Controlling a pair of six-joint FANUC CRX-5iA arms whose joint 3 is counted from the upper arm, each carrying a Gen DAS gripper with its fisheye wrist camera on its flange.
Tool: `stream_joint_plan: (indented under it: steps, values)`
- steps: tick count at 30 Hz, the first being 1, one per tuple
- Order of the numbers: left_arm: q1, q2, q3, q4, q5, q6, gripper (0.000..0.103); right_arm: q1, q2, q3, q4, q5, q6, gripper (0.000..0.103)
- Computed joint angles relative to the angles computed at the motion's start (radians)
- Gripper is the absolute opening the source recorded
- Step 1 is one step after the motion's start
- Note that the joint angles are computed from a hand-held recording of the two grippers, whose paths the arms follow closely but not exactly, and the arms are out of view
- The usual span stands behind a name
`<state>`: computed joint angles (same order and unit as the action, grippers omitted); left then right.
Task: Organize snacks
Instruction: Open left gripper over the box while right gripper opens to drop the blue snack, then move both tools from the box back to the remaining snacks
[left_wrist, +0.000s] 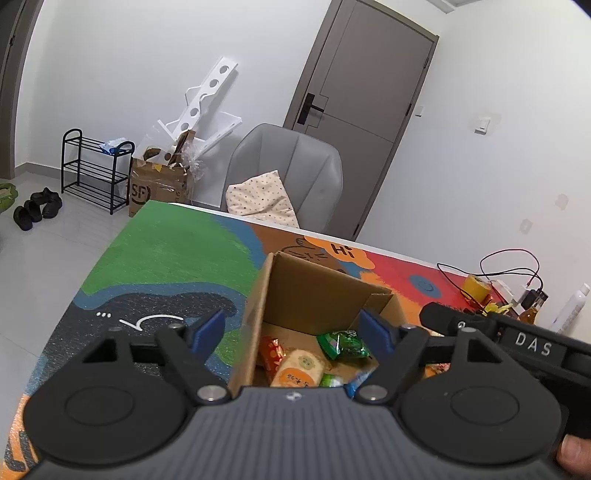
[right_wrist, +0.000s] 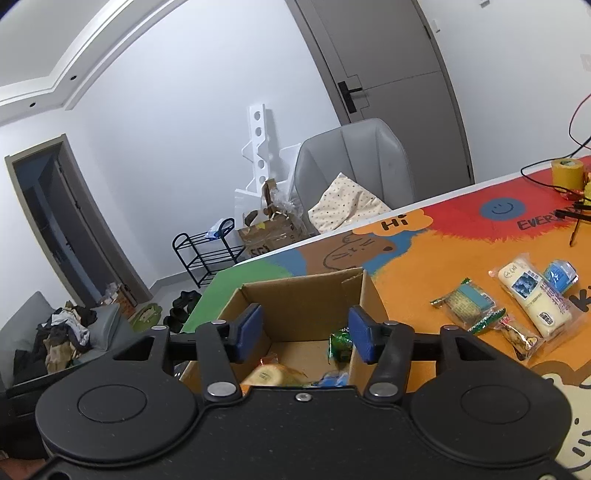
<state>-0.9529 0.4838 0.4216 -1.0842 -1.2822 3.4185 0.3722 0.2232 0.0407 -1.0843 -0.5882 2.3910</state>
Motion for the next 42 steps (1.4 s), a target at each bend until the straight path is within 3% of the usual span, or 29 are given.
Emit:
stream_joint_plan:
  steps: [4,17,33,42]
  values:
    - [0.002,0.013,0.016,0.007,-0.006,-0.011,0.087,-0.005,-0.008,-0.015,0.015,0.012,-0.018,0.059]
    - [0.013,0.079,0.111,0.049,0.034,-0.124,0.093,-0.069,-0.004,-0.036,0.035,0.034,-0.069,0.080]
    - [0.047,0.215,0.316,0.116,0.168,-0.311,0.093,-0.202,0.008,-0.049,-0.025,0.080,-0.068,0.084]
    - [0.060,0.339,0.509,0.181,0.187,-0.456,0.094,-0.293,0.031,-0.036,-0.090,0.042,-0.027,0.084]
